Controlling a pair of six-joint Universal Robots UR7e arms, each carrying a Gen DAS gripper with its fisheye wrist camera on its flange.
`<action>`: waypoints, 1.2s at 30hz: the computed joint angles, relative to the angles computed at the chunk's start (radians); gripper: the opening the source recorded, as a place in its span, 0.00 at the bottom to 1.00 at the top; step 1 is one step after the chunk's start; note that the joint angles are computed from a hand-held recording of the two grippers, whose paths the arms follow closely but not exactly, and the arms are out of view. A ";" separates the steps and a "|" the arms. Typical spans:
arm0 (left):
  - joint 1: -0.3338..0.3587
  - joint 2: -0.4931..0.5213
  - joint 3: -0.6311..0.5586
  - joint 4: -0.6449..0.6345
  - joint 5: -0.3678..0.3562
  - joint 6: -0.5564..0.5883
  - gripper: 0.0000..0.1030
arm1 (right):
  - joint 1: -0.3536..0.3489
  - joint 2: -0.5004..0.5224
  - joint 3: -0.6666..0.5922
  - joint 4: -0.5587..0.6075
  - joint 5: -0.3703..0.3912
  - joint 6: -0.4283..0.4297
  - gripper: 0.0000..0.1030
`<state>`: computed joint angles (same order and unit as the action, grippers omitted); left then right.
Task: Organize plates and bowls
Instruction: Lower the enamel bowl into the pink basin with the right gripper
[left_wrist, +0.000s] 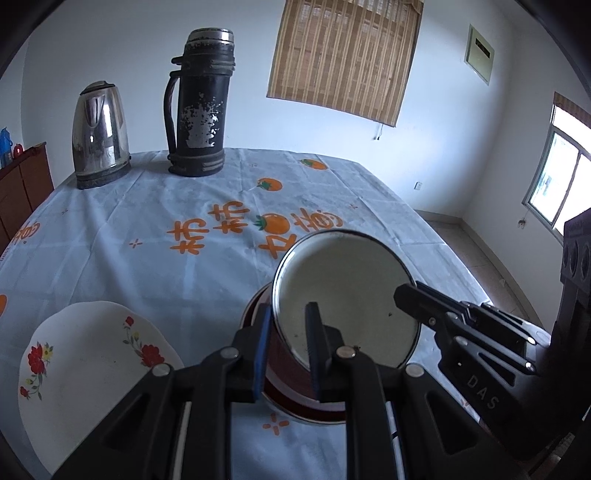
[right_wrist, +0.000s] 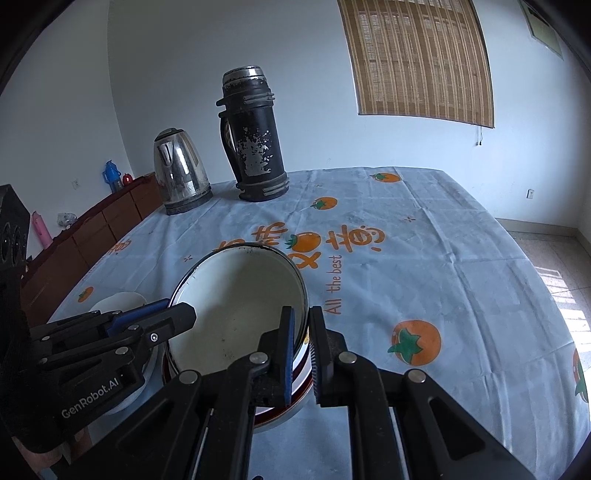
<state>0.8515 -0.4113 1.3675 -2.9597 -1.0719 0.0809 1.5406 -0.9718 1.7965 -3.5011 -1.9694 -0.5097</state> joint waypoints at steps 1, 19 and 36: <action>-0.001 -0.004 0.004 0.000 -0.004 -0.003 0.15 | -0.002 -0.005 0.004 0.005 0.009 0.006 0.09; 0.016 -0.042 0.000 0.115 -0.074 -0.089 0.15 | -0.036 -0.070 0.016 0.188 0.097 0.119 0.09; 0.019 -0.036 -0.014 0.165 -0.081 -0.113 0.18 | -0.045 -0.075 0.012 0.214 0.109 0.149 0.09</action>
<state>0.8703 -0.4473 1.3533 -2.7948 -1.1533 -0.0322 1.4960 -1.0463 1.8085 -3.2870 -1.8609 -0.3611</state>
